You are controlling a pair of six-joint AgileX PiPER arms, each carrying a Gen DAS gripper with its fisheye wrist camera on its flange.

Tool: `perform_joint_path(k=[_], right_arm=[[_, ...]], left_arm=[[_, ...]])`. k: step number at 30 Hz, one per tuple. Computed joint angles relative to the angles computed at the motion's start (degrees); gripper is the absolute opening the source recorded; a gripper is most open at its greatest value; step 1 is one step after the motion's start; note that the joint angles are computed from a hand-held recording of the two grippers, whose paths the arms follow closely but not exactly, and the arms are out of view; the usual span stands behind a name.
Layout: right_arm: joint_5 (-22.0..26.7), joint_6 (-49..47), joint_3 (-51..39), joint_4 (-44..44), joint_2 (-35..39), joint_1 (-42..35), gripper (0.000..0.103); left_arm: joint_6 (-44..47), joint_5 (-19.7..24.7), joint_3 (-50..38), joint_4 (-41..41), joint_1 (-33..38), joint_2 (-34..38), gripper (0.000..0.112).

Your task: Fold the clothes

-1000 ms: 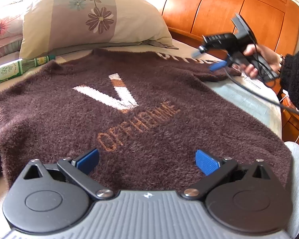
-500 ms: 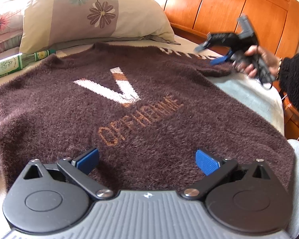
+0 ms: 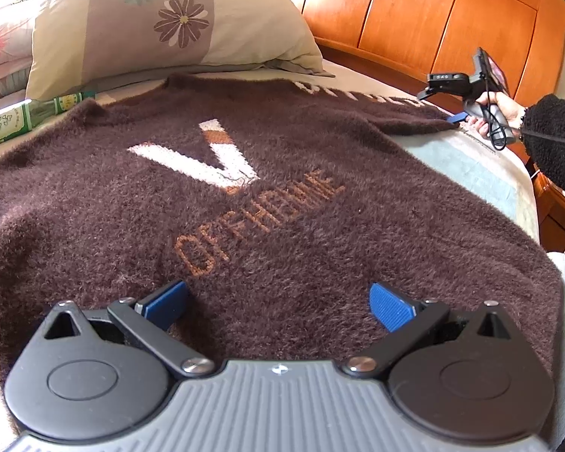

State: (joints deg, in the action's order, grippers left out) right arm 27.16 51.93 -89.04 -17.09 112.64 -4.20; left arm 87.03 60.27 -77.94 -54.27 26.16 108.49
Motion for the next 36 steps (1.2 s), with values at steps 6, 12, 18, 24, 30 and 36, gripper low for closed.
perform_joint_path(k=[6, 12, 18, 24, 30, 36], right_arm=[[-8.03, -14.19, 4.09, 14.77, -2.64, 1.52, 0.103], [-1.86, -18.28, -10.86, 15.03, 7.03, 4.96, 0.103], [12.12, -8.06, -20.96, -10.11, 15.0, 5.65, 0.103], [15.47, -4.59, -16.29, -10.49, 10.0, 3.83, 0.103], [13.36, -21.56, -23.4, 5.15, 12.07, 13.18, 0.103], [16.82, -33.6, -34.93, 10.36, 19.78, 23.05, 0.103]], left_arm=[[0.07, -0.29, 0.41, 0.11, -0.04, -0.5, 0.102], [5.13, 0.84, 2.08, -4.53, 1.3, -1.23, 0.102], [4.52, 3.95, 0.69, -5.89, 0.82, 0.57, 0.102], [6.01, 4.04, 1.77, -5.86, 0.32, 0.08, 0.102], [6.88, 4.85, 2.25, -6.46, 1.15, -1.08, 0.102], [9.1, 6.66, 2.54, -9.02, 2.94, -2.61, 0.102]])
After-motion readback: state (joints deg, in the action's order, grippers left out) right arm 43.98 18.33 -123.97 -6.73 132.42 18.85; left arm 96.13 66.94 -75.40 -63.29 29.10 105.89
